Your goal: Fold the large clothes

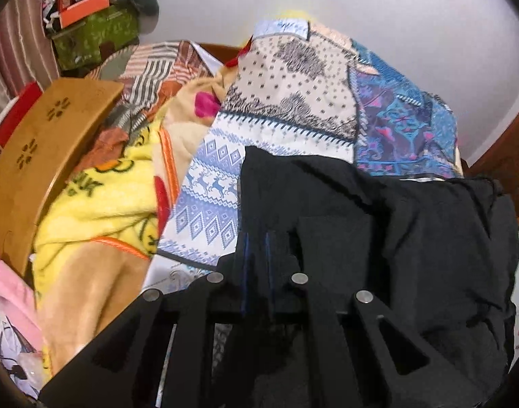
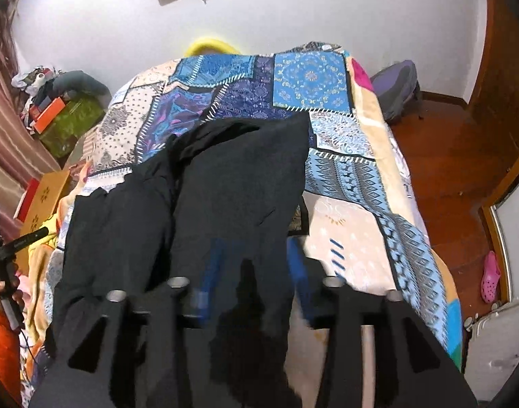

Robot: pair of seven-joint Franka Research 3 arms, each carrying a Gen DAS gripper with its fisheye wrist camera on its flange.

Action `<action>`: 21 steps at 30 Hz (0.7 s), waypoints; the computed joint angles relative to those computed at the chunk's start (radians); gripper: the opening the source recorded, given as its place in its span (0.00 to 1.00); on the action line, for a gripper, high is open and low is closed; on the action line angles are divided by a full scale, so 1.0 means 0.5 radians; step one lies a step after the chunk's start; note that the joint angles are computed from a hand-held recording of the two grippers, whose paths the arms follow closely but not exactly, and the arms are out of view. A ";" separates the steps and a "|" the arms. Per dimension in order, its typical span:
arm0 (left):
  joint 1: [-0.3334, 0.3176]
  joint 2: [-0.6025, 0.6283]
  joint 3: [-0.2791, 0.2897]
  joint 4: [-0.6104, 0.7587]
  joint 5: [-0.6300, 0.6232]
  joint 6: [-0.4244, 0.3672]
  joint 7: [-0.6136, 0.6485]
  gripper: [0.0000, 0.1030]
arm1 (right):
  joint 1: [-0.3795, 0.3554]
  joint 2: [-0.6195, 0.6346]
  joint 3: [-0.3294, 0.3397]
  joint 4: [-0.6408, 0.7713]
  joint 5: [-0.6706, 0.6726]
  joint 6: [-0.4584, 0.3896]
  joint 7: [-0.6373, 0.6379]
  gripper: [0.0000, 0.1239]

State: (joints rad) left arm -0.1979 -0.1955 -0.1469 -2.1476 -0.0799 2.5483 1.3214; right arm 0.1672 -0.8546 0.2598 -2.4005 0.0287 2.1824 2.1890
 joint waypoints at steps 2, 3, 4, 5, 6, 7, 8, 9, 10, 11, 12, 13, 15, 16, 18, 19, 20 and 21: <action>-0.010 -0.093 0.007 -0.051 -0.009 -0.006 0.036 0.09 | -0.001 -0.054 0.026 0.018 -0.023 -0.047 0.010 0.38; -0.010 -0.155 0.007 -0.085 0.011 -0.012 0.042 0.11 | -0.001 -0.075 0.040 0.035 -0.040 -0.083 0.009 0.38; -0.011 -0.191 0.006 -0.103 0.034 -0.017 0.040 0.13 | 0.002 -0.106 0.056 0.057 -0.062 -0.133 0.000 0.38; -0.012 -0.233 0.007 -0.125 0.055 -0.026 0.039 0.20 | 0.000 -0.115 0.068 0.070 -0.074 -0.153 -0.004 0.39; -0.015 -0.278 0.008 -0.151 0.075 -0.032 0.037 0.29 | 0.006 -0.148 0.082 0.082 -0.090 -0.195 -0.013 0.39; -0.022 -0.344 0.017 -0.196 0.083 -0.027 0.043 0.33 | 0.010 -0.165 0.089 0.089 -0.095 -0.215 -0.020 0.40; -0.028 -0.398 0.026 -0.236 0.089 -0.020 0.042 0.40 | 0.018 -0.187 0.095 0.092 -0.095 -0.235 -0.025 0.42; -0.034 -0.450 0.035 -0.277 0.097 -0.014 0.041 0.44 | 0.028 -0.217 0.100 0.087 -0.092 -0.253 -0.031 0.44; -0.040 -0.495 0.044 -0.308 0.106 -0.024 0.042 0.46 | 0.039 -0.254 0.106 0.077 -0.088 -0.272 -0.035 0.44; -0.048 -0.527 0.057 -0.332 0.108 -0.039 0.049 0.50 | 0.045 -0.283 0.112 0.069 -0.082 -0.285 -0.036 0.45; -0.063 -0.572 0.079 -0.365 0.098 -0.077 0.068 0.53 | 0.057 -0.327 0.116 0.050 -0.074 -0.306 -0.038 0.45; -0.077 -0.598 0.099 -0.386 0.082 -0.103 0.086 0.54 | 0.063 -0.357 0.122 0.038 -0.066 -0.330 -0.041 0.45; -0.104 -0.653 0.138 -0.441 0.038 -0.166 0.128 0.54 | 0.085 -0.422 0.122 0.002 -0.038 -0.378 -0.051 0.45; -0.119 -0.684 0.167 -0.480 0.006 -0.216 0.159 0.54 | 0.093 -0.448 0.123 -0.015 -0.021 -0.399 -0.052 0.45; -0.138 -0.731 0.206 -0.549 -0.060 -0.292 0.195 0.54 | 0.105 -0.505 0.122 -0.056 0.018 -0.444 -0.043 0.45; -0.142 -0.751 0.223 -0.584 -0.091 -0.334 0.215 0.54 | 0.107 -0.529 0.122 -0.071 0.036 -0.468 -0.036 0.45; -0.145 -0.771 0.236 -0.619 -0.120 -0.365 0.234 0.54 | 0.109 -0.555 0.122 -0.087 0.055 -0.494 -0.025 0.45; -0.151 -0.800 0.253 -0.666 -0.155 -0.388 0.262 0.54 | 0.114 -0.588 0.117 -0.115 0.082 -0.527 -0.009 0.45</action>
